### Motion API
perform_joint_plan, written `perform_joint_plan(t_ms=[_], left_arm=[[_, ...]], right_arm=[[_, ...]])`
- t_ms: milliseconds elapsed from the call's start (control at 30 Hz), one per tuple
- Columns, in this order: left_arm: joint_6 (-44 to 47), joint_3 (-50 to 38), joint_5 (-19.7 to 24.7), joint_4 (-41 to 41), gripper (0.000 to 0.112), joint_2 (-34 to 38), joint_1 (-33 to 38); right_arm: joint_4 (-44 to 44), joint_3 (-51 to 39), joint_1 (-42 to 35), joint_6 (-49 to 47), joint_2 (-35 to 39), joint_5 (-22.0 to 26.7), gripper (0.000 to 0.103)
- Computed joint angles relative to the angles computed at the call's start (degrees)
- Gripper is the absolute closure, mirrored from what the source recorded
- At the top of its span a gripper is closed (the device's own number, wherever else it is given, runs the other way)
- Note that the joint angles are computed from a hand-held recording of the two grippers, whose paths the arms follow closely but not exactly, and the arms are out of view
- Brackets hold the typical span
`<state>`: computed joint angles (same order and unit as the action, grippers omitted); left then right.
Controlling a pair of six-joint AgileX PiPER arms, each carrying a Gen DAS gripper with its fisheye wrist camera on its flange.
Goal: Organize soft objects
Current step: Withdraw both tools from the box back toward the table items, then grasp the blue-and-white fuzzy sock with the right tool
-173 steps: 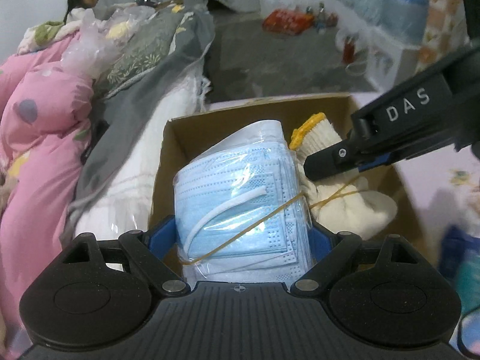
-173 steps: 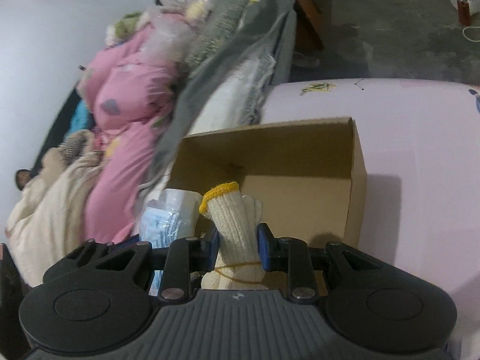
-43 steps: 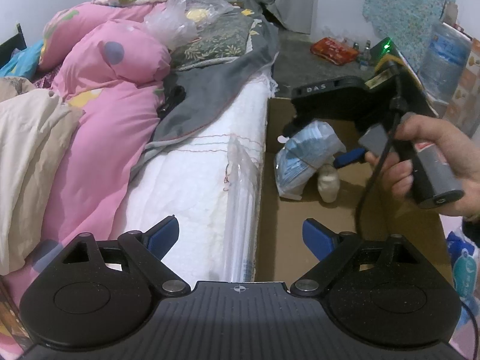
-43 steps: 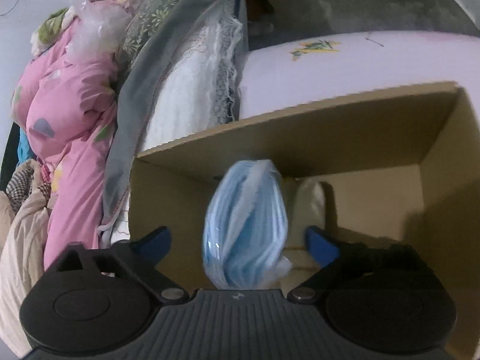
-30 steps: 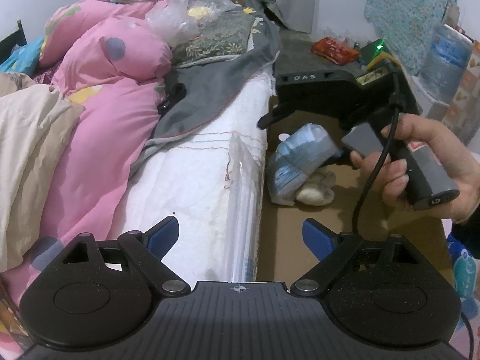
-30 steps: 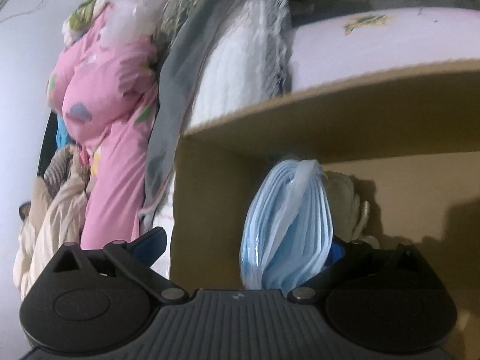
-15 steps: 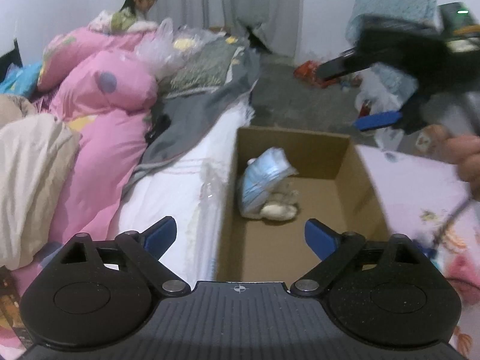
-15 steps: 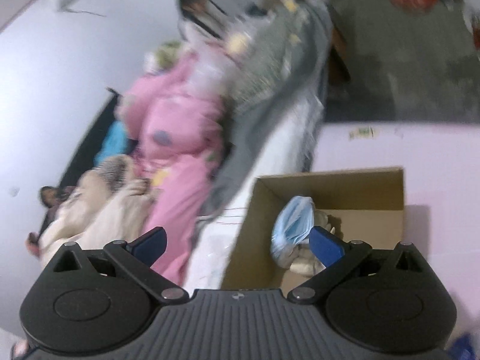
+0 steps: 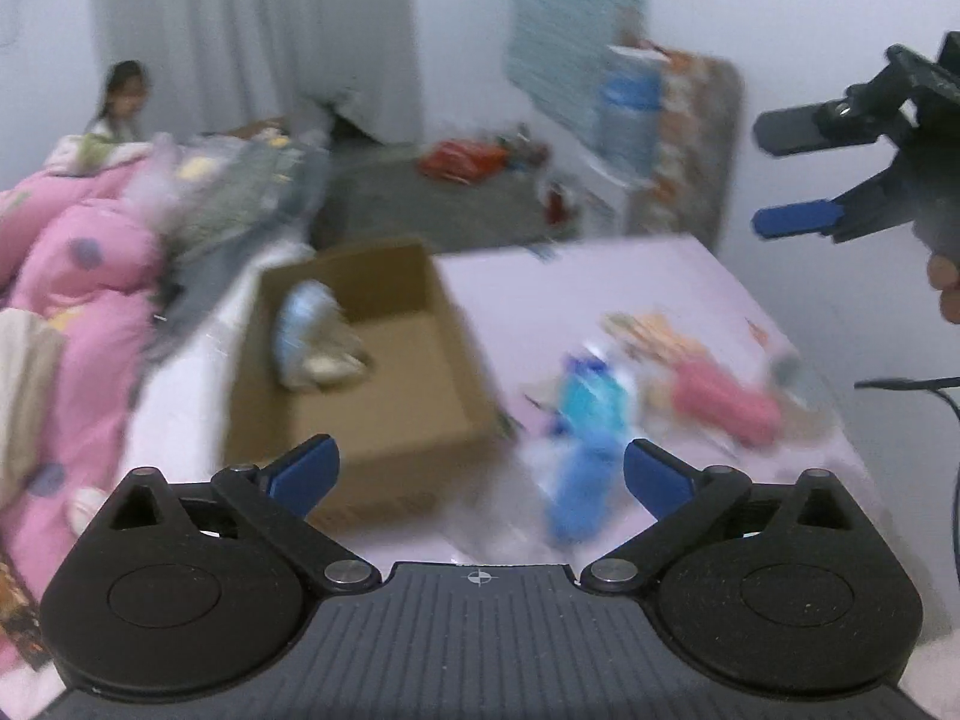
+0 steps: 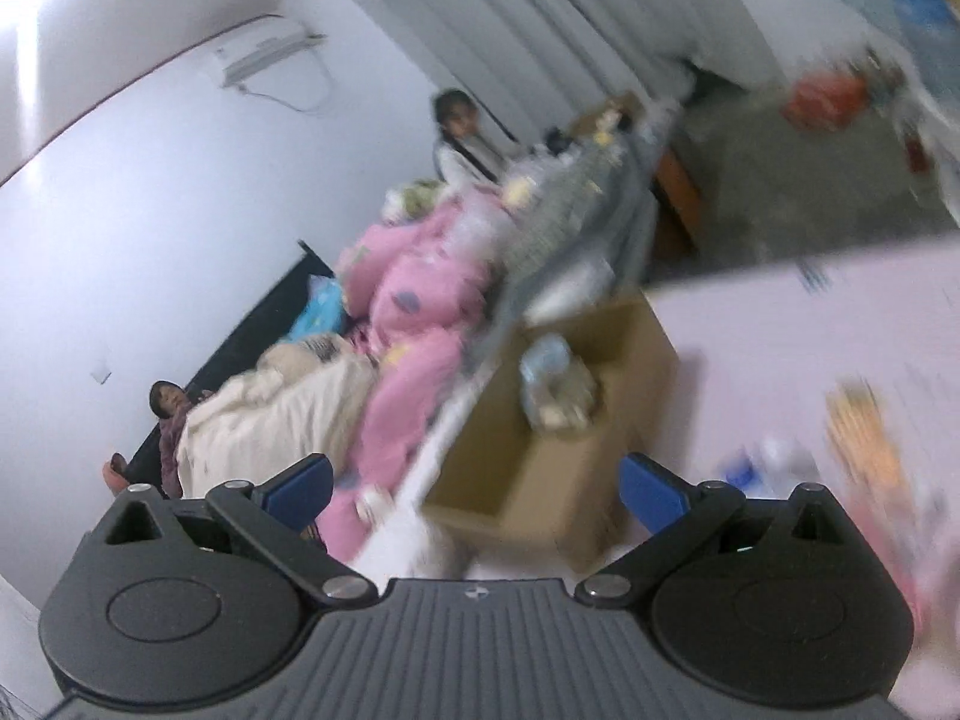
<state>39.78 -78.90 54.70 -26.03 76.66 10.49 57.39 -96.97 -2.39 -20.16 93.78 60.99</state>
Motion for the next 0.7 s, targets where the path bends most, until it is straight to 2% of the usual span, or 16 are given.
perform_joint_plan(t_ms=[100, 167, 333, 400, 533, 600, 700], left_arm=[[1.8, 10.6, -5.8, 0.7, 0.010, -4.5, -4.8], [1.2, 17.7, -11.9, 2.9, 0.010, -6.6, -9.6], [-11.7, 30.1, -29.3, 18.5, 0.011, -6.5, -22.8], [-17.8, 31.8, -33.6, 24.2, 0.012, -4.2, -25.7], [-21.9, 33.3, -41.4, 28.0, 0.016, 1.2, -26.6], [-20.2, 32.7, -43.0, 25.6, 0.019, 3.9, -26.1], [-9.1, 31.8, -43.8, 13.9, 0.024, 6.7, -24.7]], right_arm=[[2.9, 15.2, -2.0, -7.0, -5.4, -2.2, 0.019], [4.9, 23.7, -2.9, -12.0, -7.3, -3.5, 0.019], [12.8, 36.3, -3.4, -20.9, -5.2, -7.6, 0.020], [14.7, 37.0, -2.0, -21.8, -2.3, -10.0, 0.021], [15.9, 34.1, 0.6, -21.3, 3.1, -13.6, 0.022], [15.7, 32.7, 1.8, -21.0, 4.8, -15.7, 0.022], [14.4, 28.6, 3.4, -19.1, 8.3, -17.9, 0.022]])
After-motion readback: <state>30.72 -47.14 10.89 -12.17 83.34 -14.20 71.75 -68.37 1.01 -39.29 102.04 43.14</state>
